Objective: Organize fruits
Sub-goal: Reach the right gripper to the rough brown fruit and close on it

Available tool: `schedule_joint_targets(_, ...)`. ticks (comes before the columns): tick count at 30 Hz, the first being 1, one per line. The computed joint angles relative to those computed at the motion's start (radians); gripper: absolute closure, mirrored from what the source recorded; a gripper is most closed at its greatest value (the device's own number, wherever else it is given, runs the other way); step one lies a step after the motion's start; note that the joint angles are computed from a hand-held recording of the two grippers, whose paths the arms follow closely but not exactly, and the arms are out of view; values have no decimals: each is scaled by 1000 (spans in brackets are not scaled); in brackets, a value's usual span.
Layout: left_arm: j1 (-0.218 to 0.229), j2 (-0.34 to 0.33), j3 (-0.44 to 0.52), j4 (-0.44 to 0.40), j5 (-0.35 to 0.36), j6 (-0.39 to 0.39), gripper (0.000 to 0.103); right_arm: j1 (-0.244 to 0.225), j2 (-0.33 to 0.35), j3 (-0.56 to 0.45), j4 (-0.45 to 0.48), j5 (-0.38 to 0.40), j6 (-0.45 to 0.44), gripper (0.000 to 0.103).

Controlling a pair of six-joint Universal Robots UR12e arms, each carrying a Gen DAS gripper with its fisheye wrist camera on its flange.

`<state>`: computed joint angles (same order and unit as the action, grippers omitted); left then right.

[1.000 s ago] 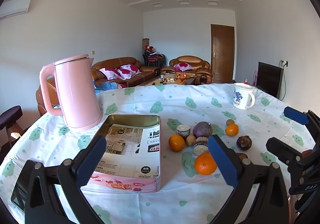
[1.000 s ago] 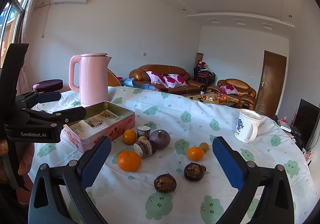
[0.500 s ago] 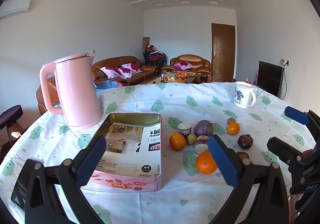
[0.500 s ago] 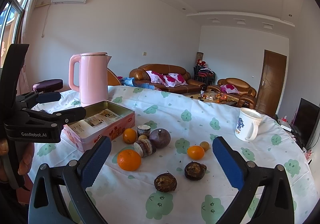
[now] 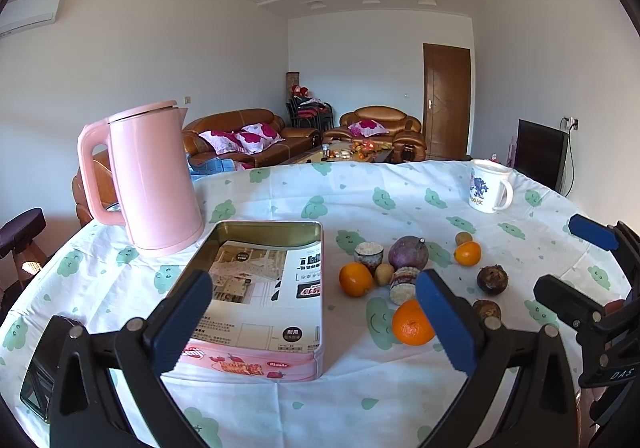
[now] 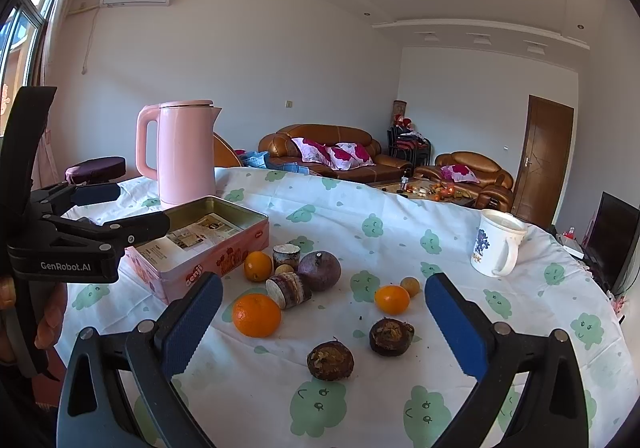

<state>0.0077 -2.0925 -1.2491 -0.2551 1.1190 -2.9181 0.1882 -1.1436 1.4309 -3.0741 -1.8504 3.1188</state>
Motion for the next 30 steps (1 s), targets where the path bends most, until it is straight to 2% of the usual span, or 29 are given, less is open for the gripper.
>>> schedule_joint_targets(10,-7,-3,2,-42,1,26,0,-10,-5,13,14,3,23,1)
schedule_joint_targets(17,-20,-16,13,-162,5,102,0,-34,-11,46,85,12,93,1)
schedule_joint_targets(21,-28,-18,22,-211,-33,134,0,-43,-10,49,121,38,107,2)
schedule_joint_targets(24,-36,-17,23,-222,-37,164,0,-42,-6,39,150,52,87,7)
schedule_joint_targets(26,-41,-20,37,-251,-37,179,0,-44,-1,24,189,65,76,18)
schedule_joint_targets(30,-49,-27,57,-269,-21,187,0,-47,9,-8,267,82,65,26)
